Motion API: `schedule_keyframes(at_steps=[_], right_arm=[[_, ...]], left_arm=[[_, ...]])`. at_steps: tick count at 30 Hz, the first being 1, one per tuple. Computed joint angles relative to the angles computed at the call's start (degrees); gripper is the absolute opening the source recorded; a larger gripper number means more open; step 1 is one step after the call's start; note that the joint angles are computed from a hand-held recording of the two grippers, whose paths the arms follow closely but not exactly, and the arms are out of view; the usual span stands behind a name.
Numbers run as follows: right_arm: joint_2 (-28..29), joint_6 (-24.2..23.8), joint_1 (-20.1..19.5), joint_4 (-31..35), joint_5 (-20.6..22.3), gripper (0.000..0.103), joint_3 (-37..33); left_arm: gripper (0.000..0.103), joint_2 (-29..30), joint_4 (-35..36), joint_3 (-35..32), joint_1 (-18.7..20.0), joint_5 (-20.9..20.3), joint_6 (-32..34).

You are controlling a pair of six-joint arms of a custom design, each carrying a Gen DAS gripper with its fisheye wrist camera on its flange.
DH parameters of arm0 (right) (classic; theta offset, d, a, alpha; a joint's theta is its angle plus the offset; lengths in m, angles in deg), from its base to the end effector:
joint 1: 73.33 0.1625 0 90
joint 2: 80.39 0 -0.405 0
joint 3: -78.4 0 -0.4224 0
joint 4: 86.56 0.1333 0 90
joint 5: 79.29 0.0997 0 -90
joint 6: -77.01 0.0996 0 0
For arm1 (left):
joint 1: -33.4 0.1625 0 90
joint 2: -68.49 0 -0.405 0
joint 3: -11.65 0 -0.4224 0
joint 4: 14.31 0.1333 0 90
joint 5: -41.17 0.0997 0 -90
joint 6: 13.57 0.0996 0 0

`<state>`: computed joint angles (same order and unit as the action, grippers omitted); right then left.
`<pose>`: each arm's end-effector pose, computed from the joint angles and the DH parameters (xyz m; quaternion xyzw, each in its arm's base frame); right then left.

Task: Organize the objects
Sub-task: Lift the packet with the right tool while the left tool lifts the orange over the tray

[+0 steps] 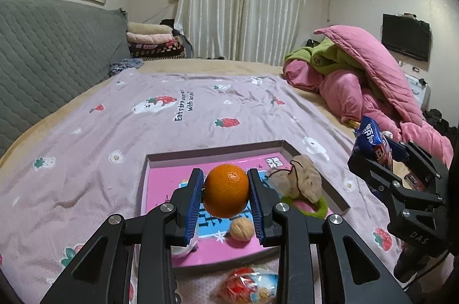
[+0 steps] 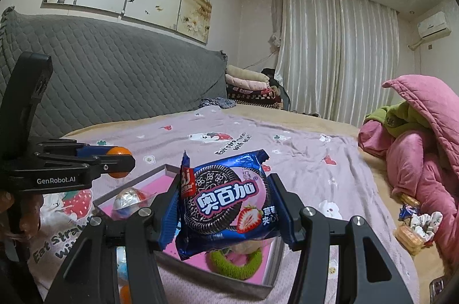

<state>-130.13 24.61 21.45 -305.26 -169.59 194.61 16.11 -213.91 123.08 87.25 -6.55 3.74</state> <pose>0.1794 -0.5519 0.1261 0.4085 -0.7524 0.4719 0.2107 -0.1832 -0.5903 0.1512 0.2418 0.8225 -0.4462 0.2565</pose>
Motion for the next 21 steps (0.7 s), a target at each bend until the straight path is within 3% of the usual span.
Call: schedule_keyframes(at_steps=[21], right_arm=[[2.4, 0.7, -0.1, 4.1, -2.2, 0.057, -4.5]], left_arm=[[0.032, 4.9, 4.2, -4.9, 3.8, -0.5, -0.4]])
